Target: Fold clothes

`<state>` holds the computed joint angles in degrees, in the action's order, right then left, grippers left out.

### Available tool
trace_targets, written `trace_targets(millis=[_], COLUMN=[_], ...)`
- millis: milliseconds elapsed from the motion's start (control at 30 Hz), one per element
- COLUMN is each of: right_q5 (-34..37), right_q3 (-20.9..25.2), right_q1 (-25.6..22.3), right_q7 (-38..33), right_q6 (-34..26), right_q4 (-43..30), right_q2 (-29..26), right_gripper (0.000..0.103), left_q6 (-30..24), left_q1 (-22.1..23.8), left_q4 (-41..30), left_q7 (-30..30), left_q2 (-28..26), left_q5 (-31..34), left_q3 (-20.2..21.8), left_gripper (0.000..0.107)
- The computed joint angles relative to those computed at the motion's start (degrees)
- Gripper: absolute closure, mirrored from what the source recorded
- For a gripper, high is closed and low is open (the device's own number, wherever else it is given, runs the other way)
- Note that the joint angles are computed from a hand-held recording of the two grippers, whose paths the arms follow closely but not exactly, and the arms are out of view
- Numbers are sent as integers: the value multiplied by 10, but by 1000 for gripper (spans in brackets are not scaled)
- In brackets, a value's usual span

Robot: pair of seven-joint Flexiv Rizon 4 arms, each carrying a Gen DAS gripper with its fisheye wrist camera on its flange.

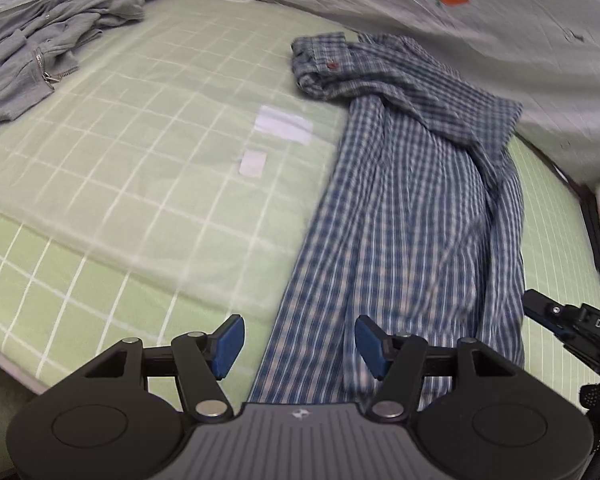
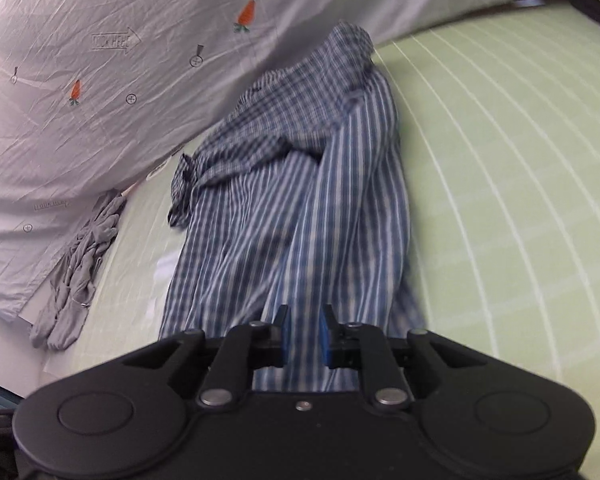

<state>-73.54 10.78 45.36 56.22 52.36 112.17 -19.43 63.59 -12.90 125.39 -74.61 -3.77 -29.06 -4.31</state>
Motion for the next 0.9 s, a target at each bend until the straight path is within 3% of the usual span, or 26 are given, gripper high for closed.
trace_targets(millis=[267, 367, 433, 500, 533, 567, 667, 733, 800, 833, 867, 900], right_q5=[-6, 9, 32, 40, 40, 44, 79, 86, 101, 110, 121, 132], right_q3=[-28, -40, -48, -61, -69, -74, -84, -97, -104, -106, -107, -108], right_q1=[-55, -71, -79, -86, -89, -93, -105, -106, -105, -104, -105, -106], right_q7=[-92, -147, -177, -199, -210, -224, -283, -310, -347, -368, -390, -407], right_q6=[23, 11, -1, -8, -8, -7, 5, 15, 15, 13, 12, 16], right_q4=[-9, -30, -50, -71, -81, -90, -124, -142, -160, -167, -173, -177], right_q2=[-2, -16, -30, -45, -53, -62, -93, -109, -123, -128, -133, -137], right_gripper=[84, 80, 79, 72, 58, 51, 37, 33, 36, 46, 63, 75], left_q6=[8, -2, -10, -15, -20, -36, -88, -96, -103, -106, -111, -112], left_q1=[15, 21, 22, 23, 24, 22, 19, 18, 15, 11, 5, 0], left_q4=[-90, -168, -231, -298, -332, -372, -484, -524, -564, -579, -593, -603], left_q7=[-55, -77, -95, -101, -102, -108, -117, -111, -103, -103, -104, -105], left_q2=[-77, -135, -178, -224, -247, -272, -342, -372, -402, -413, -423, -431], left_q5=[28, 57, 78, 90, 95, 102, 114, 116, 117, 122, 129, 136], left_q3=[-9, -8, -8, -14, -16, -15, -18, -24, -30, -28, -23, -19], left_gripper=[45, 44, 36, 29, 28, 28, 27, 25, 23, 23, 23, 23])
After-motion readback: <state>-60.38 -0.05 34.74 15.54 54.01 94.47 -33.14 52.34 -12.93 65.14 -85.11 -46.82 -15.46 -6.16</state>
